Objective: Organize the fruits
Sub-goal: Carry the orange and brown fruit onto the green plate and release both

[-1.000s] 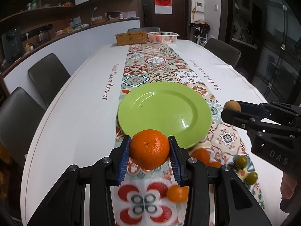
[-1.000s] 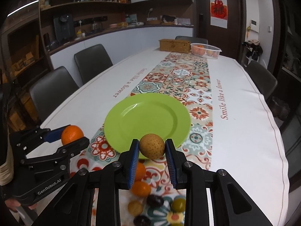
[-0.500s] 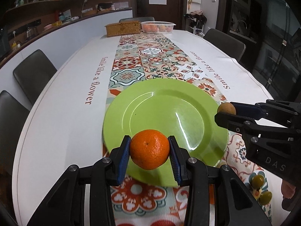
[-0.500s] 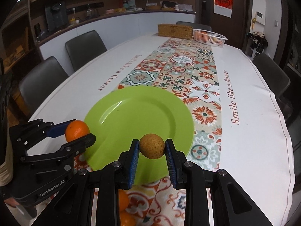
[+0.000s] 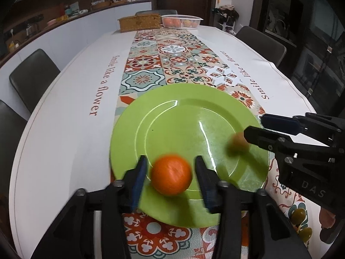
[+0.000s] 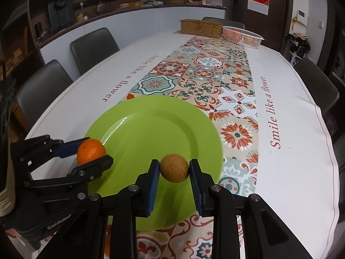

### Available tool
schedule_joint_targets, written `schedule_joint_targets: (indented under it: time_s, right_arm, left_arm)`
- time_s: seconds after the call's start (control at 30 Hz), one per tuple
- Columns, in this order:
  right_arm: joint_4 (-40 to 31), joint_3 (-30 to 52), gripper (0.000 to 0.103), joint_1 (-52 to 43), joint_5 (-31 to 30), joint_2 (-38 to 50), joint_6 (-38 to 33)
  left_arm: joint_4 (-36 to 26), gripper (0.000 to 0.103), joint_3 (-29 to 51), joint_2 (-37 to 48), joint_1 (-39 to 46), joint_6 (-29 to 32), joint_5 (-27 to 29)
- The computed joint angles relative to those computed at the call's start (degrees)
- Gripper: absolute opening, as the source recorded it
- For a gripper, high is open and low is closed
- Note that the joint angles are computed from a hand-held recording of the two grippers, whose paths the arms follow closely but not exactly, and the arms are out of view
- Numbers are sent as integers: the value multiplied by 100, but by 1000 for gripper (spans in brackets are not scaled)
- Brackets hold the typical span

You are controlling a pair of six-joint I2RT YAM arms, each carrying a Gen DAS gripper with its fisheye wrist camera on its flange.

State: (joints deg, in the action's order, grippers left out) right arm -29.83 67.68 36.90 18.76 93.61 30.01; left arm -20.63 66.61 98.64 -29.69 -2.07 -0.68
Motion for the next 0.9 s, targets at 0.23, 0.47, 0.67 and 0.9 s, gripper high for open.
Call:
schedule_joint_targets:
  time_s: [0.23,0.47,0.67,0.9]
  right_arm:
    - [-142,-242,47,189,325,-350,287]
    - [-527,-480,47,645,786,-1073,742]
    - [-1158,-469,56,1301,1492,-1639,1350]
    - [-2195,-384,61,2335,2330,-2068,2537]
  left_arm:
    - [-89,60,-353,-584,-172,10,-387]
    - [-284,68,-776,-1519,-522,-132,-909]
    - [-471,84,-1166,-2555,-957,-470,-1521]
    - [-943,90,-1453,-3507,-1564,-865,-2047]
